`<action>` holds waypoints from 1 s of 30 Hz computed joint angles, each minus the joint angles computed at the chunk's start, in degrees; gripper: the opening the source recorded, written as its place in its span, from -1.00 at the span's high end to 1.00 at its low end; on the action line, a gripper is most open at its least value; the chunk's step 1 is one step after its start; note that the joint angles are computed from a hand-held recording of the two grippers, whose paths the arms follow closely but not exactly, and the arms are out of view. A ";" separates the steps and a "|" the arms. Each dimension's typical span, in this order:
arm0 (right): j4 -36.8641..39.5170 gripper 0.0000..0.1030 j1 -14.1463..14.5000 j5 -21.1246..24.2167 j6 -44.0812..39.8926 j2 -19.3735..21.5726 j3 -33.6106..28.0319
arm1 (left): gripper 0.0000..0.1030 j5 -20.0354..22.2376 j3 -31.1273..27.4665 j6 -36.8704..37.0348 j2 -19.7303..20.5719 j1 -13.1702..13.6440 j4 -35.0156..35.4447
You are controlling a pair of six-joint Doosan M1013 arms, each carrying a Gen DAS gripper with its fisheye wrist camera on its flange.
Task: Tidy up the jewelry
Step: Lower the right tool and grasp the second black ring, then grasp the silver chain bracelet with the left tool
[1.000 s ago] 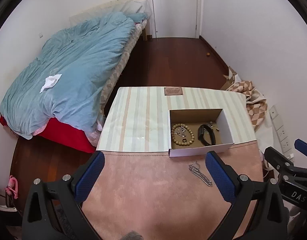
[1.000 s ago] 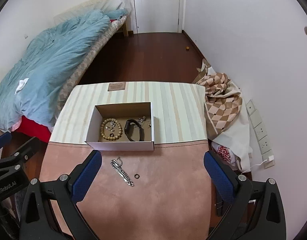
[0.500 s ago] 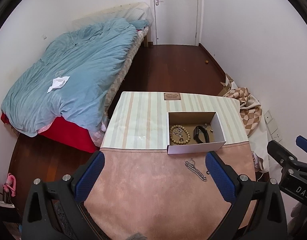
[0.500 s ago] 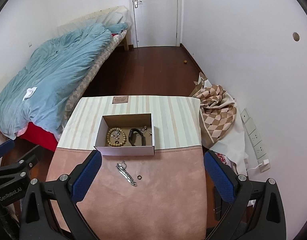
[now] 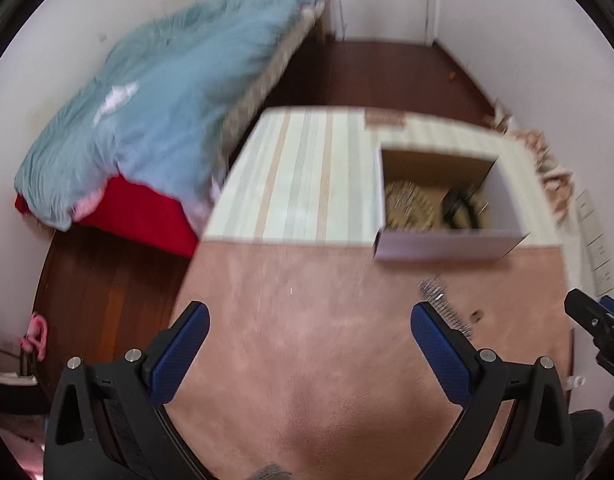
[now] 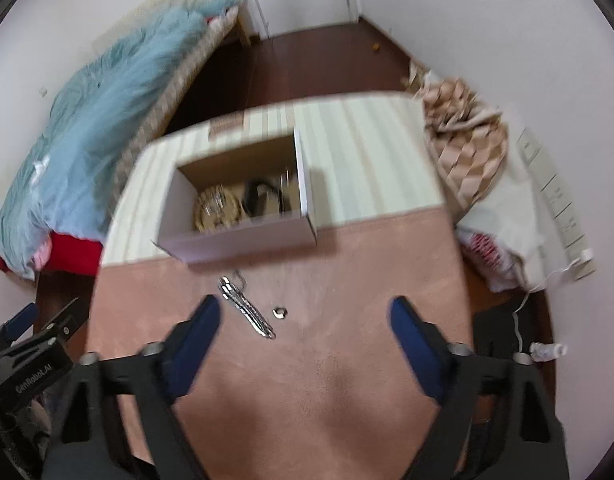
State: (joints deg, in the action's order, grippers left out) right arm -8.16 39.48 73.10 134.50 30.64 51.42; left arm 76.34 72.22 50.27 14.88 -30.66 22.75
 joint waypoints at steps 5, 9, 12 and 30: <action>4.22 0.13 -0.30 -3.48 -3.11 1.89 3.26 | -1.00 2.37 0.86 0.82 2.34 0.67 -1.81; 5.44 0.14 0.14 -4.98 -4.88 3.75 3.20 | -1.00 3.69 1.16 1.45 3.82 1.23 -2.48; 5.12 0.14 0.53 -4.20 -5.60 5.22 1.75 | -1.00 4.37 1.51 1.42 4.54 1.79 -3.28; -0.75 0.75 -0.72 -7.75 3.61 -0.06 9.42 | -0.98 2.10 -1.44 2.10 7.21 2.52 -12.81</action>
State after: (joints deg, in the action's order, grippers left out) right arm -8.90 38.76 65.35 138.11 30.59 60.84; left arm 78.44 70.77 52.38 22.08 -28.14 9.94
